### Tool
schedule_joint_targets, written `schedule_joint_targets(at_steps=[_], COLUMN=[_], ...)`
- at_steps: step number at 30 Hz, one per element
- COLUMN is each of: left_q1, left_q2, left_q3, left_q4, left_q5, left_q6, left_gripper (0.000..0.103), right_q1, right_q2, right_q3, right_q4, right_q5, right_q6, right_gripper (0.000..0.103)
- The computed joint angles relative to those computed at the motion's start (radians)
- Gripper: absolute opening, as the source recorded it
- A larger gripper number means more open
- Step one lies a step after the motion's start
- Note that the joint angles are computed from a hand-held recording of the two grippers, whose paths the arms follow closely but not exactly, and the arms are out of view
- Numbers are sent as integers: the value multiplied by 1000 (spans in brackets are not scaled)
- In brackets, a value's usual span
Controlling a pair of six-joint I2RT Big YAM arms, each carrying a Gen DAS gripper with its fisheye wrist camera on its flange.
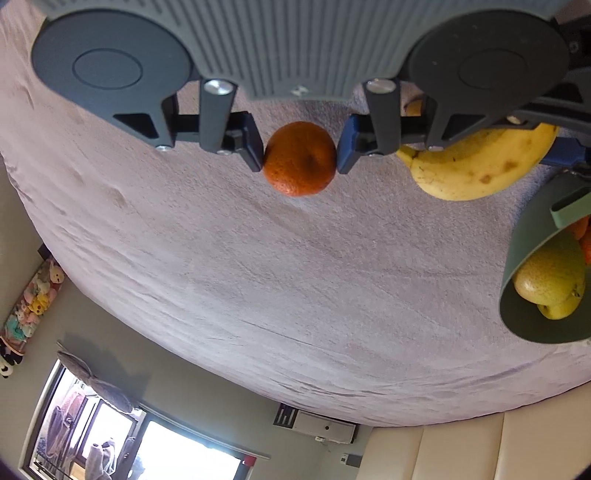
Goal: Organize fruits
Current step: 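Close the left tool on the banana while the right tool grasps the tangerine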
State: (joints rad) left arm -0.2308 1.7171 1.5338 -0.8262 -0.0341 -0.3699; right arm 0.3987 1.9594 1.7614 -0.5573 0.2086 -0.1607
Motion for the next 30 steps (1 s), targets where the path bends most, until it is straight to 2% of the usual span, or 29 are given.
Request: schedule_joint_targets(at_steps=[18,30], left_q1=[18,100], left_q2=[-186,-235], left_q3=[-93,-64], left_q4=[44,40], left_q5=[78,109], left_q6=[78,59], left_gripper=[43,43], right_q1=[33,80], right_q2=[-207,-245], right_q3=[-197,-178], right_q4=[13,36], right_q5=[89,75], right_q6=[54,46], right_gripper=[41,41])
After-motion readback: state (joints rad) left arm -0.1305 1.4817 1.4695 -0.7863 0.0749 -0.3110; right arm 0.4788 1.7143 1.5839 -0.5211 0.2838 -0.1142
